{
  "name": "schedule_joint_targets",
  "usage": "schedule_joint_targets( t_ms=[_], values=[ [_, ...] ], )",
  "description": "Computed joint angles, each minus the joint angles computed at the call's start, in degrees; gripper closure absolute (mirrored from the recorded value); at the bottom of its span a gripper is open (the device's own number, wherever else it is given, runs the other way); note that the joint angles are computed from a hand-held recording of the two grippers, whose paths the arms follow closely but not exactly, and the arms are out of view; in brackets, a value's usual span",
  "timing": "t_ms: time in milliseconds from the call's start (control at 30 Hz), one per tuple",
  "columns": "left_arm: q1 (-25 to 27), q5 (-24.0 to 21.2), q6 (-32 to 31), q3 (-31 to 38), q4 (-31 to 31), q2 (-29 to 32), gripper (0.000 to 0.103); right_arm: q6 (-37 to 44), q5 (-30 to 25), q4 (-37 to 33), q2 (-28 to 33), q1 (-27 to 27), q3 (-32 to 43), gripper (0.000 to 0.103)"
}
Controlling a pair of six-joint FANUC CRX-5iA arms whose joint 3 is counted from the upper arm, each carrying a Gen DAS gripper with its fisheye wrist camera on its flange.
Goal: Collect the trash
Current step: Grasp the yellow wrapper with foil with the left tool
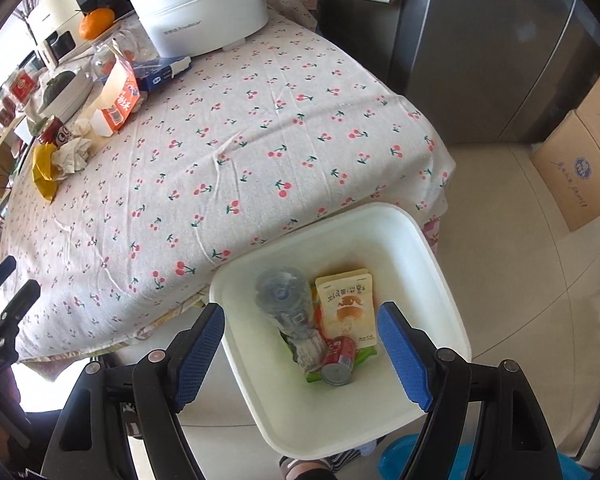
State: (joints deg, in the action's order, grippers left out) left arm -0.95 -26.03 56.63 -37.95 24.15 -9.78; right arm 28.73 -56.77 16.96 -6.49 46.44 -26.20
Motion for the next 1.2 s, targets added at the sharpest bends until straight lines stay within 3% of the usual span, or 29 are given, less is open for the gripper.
schedule_joint_targets(
  t_ms=[167,333,600,767,833,900,1033,1200],
  values=[
    [3.61,0.63,-3.14,2.40,2.89,2.47,0.003,0.59,0.99,0.55,2.80,0.52,2.55,0.023],
    [5.15,1.63,-5.91,4.98,10.71,7.23,0.003,2.22,2.17,0.47,5.92,0.32,5.37,0.022],
    [5.37,3.70,-2.91,10.46,13.35,14.84,0.011,3.90,2.70,0.17,12.30,-0.76,11.62,0.022],
    [5.23,3.37,-1.62,13.65,13.16,18.26,0.027,4.87,3.70,-0.92,14.99,-1.09,14.76,0.022],
    [5.29,2.29,0.21,15.19,11.00,19.37,0.047,5.29,3.77,-1.39,15.85,-1.07,15.75,0.022],
    [5.25,1.72,1.24,15.84,9.65,19.71,0.052,5.46,3.73,-1.52,16.47,-0.99,16.37,0.022],
    [5.27,1.88,-2.23,14.00,11.57,17.74,0.071,5.10,3.48,-1.11,17.12,-0.72,16.80,0.022],
    [7.98,-2.35,-9.80,10.68,17.77,14.18,0.083,5.52,3.73,-0.54,17.97,0.03,17.45,0.022]
  ],
)
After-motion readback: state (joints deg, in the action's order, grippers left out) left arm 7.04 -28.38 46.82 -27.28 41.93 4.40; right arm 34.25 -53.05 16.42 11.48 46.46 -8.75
